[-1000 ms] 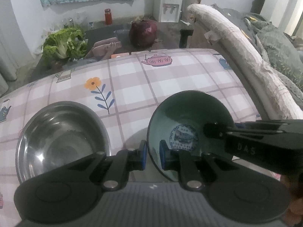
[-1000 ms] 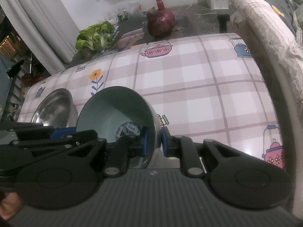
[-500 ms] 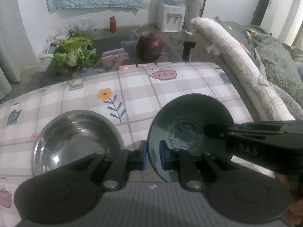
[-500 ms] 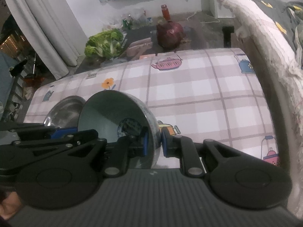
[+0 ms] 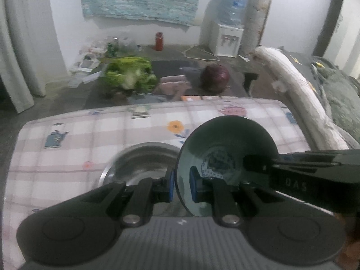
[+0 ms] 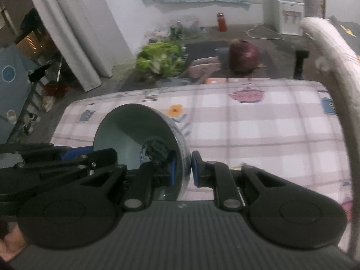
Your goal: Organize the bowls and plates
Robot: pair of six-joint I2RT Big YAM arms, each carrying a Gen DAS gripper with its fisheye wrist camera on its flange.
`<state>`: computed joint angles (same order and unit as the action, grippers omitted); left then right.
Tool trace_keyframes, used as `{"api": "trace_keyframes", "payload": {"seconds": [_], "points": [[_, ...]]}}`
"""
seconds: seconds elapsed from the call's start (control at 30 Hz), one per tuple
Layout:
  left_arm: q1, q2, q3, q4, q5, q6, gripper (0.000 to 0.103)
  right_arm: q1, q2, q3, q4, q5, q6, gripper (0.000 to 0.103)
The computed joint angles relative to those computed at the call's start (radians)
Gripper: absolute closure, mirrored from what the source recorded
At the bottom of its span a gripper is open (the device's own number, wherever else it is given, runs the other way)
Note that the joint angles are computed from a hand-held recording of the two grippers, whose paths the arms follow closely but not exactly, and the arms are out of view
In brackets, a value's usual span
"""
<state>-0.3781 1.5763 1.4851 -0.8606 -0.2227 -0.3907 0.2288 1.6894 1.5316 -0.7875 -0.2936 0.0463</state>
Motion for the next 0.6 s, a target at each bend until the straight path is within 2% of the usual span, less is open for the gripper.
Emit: {"api": "trace_keyframes", "payload": {"seconds": [0.3, 0.6], "points": [[0.099, -0.011, -0.080, 0.027, 0.037, 0.003, 0.088, 0.090, 0.105, 0.083, -0.029, -0.002, 0.029, 0.089], [0.144, 0.005, -0.125, 0.057, 0.080, 0.012, 0.088, 0.128, 0.182, 0.124, -0.056, 0.011, 0.049, 0.090]]}}
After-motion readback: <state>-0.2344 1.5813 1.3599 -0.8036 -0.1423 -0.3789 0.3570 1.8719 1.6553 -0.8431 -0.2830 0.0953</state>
